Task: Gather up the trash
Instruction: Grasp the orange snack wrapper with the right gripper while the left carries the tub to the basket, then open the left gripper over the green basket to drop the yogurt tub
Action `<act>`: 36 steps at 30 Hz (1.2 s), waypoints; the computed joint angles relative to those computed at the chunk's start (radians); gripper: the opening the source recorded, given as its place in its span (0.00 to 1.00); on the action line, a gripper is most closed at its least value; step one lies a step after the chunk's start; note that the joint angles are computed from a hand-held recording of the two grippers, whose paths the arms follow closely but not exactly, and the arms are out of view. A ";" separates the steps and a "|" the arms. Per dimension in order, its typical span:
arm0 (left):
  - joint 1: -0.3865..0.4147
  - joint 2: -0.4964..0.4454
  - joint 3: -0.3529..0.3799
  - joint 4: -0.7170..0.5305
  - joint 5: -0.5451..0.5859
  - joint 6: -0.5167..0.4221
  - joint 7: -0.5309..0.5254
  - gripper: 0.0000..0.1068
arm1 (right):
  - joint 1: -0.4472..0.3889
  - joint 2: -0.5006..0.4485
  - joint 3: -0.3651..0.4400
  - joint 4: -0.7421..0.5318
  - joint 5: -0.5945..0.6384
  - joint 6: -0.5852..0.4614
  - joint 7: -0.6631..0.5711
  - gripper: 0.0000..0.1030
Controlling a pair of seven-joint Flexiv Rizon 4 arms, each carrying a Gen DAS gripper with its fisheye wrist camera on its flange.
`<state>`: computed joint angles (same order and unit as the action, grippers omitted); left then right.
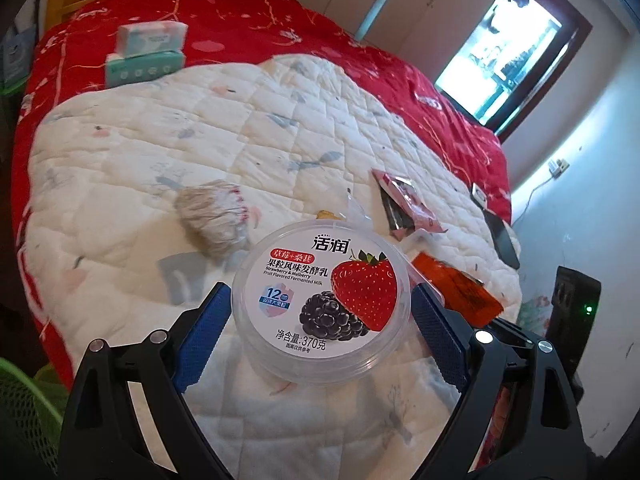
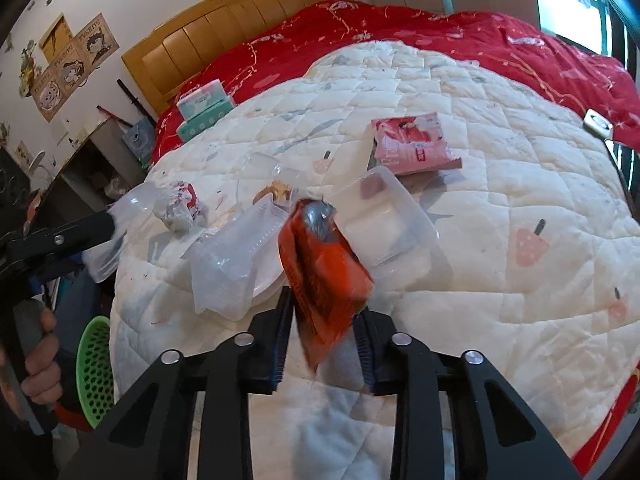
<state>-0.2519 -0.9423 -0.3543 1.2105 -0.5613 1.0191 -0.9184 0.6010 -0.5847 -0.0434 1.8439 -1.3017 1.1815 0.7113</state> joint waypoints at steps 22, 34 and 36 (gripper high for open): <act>0.301 0.322 -0.132 0.624 -0.257 0.415 0.179 0.83 | 0.079 0.076 0.105 -0.043 -0.068 -0.170 -0.079 0.20; 0.290 0.304 0.116 0.687 -0.071 0.420 -0.078 0.83 | 0.172 -0.141 0.045 -0.344 0.099 -0.025 -0.361 0.20; 0.272 0.283 0.170 0.670 -0.026 0.385 -0.133 0.83 | 0.183 -0.180 0.043 -0.400 0.154 -0.014 -0.428 0.20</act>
